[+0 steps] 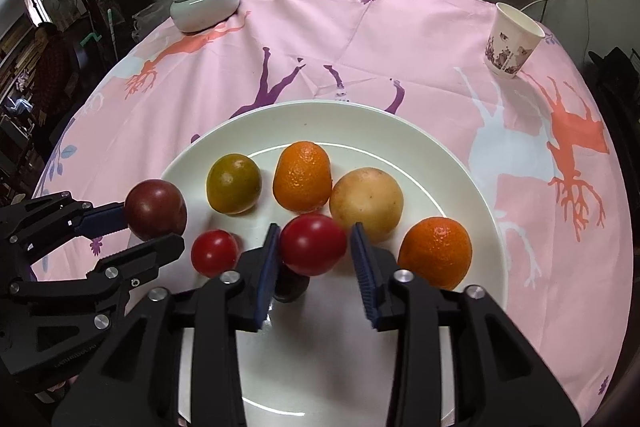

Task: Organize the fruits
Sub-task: 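Lower the tomato and plum onto the white plate and open both grippers, then grasp a tan pear with the right gripper while the left gripper grasps a speckled yellow fruit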

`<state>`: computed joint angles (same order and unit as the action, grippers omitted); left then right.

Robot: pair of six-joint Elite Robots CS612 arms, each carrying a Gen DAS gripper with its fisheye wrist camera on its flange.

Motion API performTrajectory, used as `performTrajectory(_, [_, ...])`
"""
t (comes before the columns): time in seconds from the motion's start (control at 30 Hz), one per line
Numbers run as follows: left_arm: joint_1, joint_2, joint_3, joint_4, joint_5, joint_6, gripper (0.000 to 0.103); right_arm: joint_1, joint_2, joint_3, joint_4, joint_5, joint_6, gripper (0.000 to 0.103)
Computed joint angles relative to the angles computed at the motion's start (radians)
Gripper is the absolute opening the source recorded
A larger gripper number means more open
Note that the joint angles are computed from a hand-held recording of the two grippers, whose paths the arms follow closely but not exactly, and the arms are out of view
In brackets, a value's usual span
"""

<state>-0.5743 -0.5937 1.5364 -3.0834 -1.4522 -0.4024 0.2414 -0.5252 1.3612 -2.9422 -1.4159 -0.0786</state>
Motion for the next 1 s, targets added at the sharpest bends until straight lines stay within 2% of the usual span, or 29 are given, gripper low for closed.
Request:
performTrajectory(0.03, [0.001, -0.002, 0.005, -0.016, -0.004, -0.003, 0.048, 0.0, -0.004, 0.008, -0.016, 0.0, 0.003, 0.051])
performTrajectory(0.07, [-0.001, -0.007, 0.014, -0.039, 0.002, -0.004, 0.059, -0.001, -0.01, 0.018, -0.036, 0.0, 0.005, 0.062])
performTrajectory(0.17, [-0.01, -0.033, 0.053, -0.104, 0.029, -0.007, 0.063, -0.003, -0.037, 0.064, -0.113, -0.008, 0.011, 0.062])
performTrajectory(0.23, [-0.02, -0.059, 0.097, -0.158, 0.049, -0.014, 0.064, -0.008, -0.07, 0.116, -0.158, 0.017, 0.001, 0.062])
performTrajectory(0.3, [-0.04, -0.088, 0.16, -0.244, 0.091, -0.007, 0.077, -0.012, -0.106, 0.187, -0.228, 0.02, -0.016, 0.063])
performTrajectory(0.37, [-0.067, -0.111, 0.226, -0.33, 0.16, 0.0, 0.096, -0.015, -0.141, 0.272, -0.3, 0.004, -0.04, 0.067])
performTrajectory(0.4, [-0.084, -0.119, 0.259, -0.372, 0.197, 0.006, 0.097, -0.016, -0.153, 0.307, -0.328, -0.002, -0.049, 0.073])
performTrajectory(0.47, [-0.117, -0.125, 0.317, -0.435, 0.266, 0.017, 0.098, -0.019, -0.173, 0.394, -0.406, -0.019, -0.055, 0.073])
performTrajectory(0.53, [-0.143, -0.119, 0.357, -0.477, 0.301, 0.023, 0.099, -0.019, -0.182, 0.461, -0.464, -0.038, -0.053, 0.073])
performTrajectory(0.67, [-0.157, -0.101, 0.403, -0.475, 0.253, -0.038, 0.098, -0.009, -0.171, 0.553, -0.571, -0.099, -0.004, 0.073])
performTrajectory(0.8, [-0.163, -0.089, 0.416, -0.43, 0.22, -0.06, 0.098, 0.004, -0.157, 0.587, -0.585, -0.163, 0.031, 0.073])
performTrajectory(1.0, [-0.167, -0.092, 0.445, -0.467, 0.208, -0.084, 0.098, 0.004, -0.149, 0.589, -0.585, -0.161, 0.05, 0.073])
